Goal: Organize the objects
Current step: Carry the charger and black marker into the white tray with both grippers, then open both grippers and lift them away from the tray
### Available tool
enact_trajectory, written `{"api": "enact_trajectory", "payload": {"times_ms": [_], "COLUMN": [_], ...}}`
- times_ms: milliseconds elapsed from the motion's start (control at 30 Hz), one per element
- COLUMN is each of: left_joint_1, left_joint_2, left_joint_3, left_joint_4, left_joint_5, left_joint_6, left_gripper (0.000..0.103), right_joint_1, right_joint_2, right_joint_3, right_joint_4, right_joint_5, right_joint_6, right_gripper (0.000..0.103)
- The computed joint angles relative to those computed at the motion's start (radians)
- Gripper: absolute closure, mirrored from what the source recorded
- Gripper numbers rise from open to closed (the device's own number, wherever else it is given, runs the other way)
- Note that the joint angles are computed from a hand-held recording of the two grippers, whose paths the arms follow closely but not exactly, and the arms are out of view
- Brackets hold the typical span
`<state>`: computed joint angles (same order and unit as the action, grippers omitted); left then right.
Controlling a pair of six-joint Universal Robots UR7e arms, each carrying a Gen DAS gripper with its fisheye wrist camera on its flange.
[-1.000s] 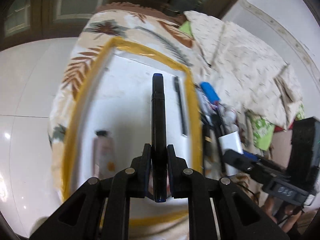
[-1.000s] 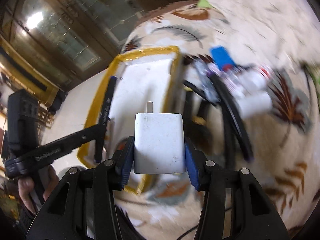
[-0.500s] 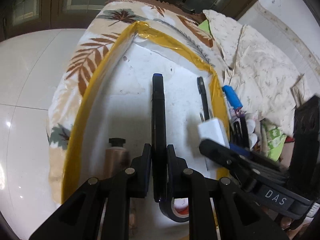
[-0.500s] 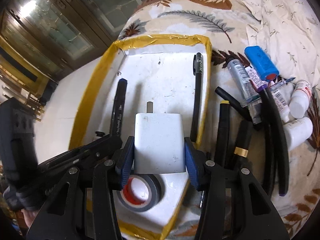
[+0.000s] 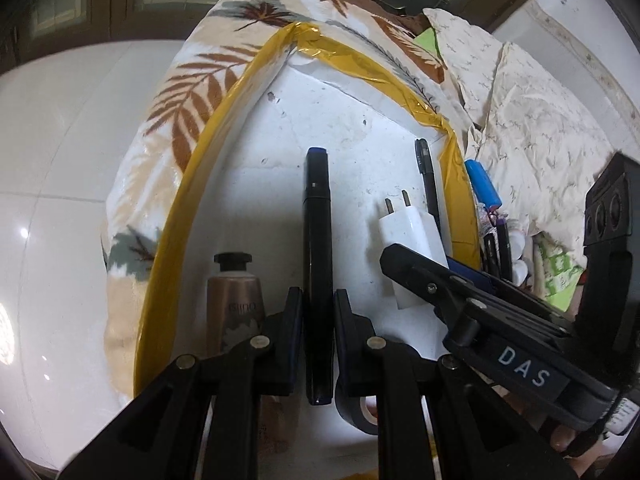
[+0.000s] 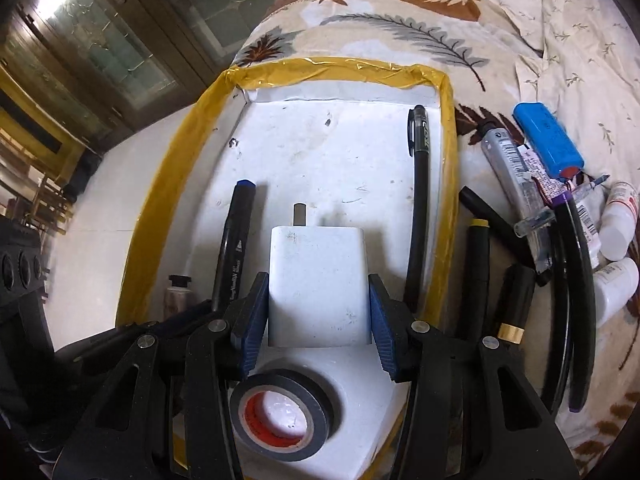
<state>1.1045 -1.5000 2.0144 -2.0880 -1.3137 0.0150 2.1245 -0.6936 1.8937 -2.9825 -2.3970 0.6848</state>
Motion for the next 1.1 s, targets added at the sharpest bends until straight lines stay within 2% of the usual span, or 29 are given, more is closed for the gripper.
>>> {"api": "enact_trajectory", "payload": {"times_ms": [133,267,400,467,533,567,633,700,733,867,933,1000,1067,1100], "left_joint_1": [0.029,0.02,0.036,0.039,0.034,0.028,-0.009,-0.053,-0.072,-0.139,-0.175,-0.217,-0.243,-0.266], "left_joint_2": [0.0,-0.005,-0.021,-0.033,-0.05,-0.058,-0.091,-0.126,-0.143,-0.178,-0.185,-0.192,-0.207,-0.228], "left_joint_3": [-0.017,-0.008,-0.008,0.0,0.015,0.021,0.058,0.095,0.107,0.153,0.191,0.229,0.256,0.277], "left_joint_4": [0.002,-0.008,-0.044,-0.075,-0.114,-0.122,-0.16,-0.175,-0.164,-0.097,-0.078,-0.052,-0.044,-0.048], "left_joint_5": [-0.043,-0.039,-0.088,-0.102,-0.112,-0.114,-0.08,-0.051,-0.063,-0.129,-0.156,-0.144,-0.138,-0.114], "left_joint_6": [-0.034,-0.026,-0.017,-0.015,-0.01,-0.002,0.026,0.046,0.041,0.012,0.009,-0.009,0.009,0.027], "left_gripper": [0.088,0.088,0.087,0.078,0.057,0.054,0.047,0.047,0.047,0.047,0.047,0.047,0.047,0.047], "right_joint_1": [-0.007,-0.009,-0.028,-0.033,-0.038,-0.033,-0.004,0.015,0.029,0.085,0.117,0.111,0.101,0.09], "right_joint_2": [-0.002,-0.006,-0.037,-0.061,-0.092,-0.105,-0.133,-0.165,-0.183,-0.25,-0.285,-0.318,-0.334,-0.331], "right_joint_3": [-0.004,-0.008,0.055,0.094,0.154,0.175,0.208,0.252,0.287,0.387,0.429,0.473,0.526,0.543], "right_joint_4": [0.019,0.025,-0.122,-0.179,-0.296,-0.324,-0.318,-0.317,-0.334,-0.272,-0.191,-0.184,-0.253,-0.311], "right_joint_5": [0.017,0.034,0.119,0.151,0.207,0.215,0.157,0.143,0.133,0.015,-0.08,-0.082,-0.067,-0.048], "right_joint_6": [-0.016,-0.036,-0.041,-0.022,-0.011,-0.006,0.015,0.04,0.043,0.12,0.18,0.204,0.211,0.185], "right_gripper": [0.055,0.054,0.054,0.054,0.054,0.054,0.054,0.054,0.054,0.054,0.054,0.054,0.054,0.054]}}
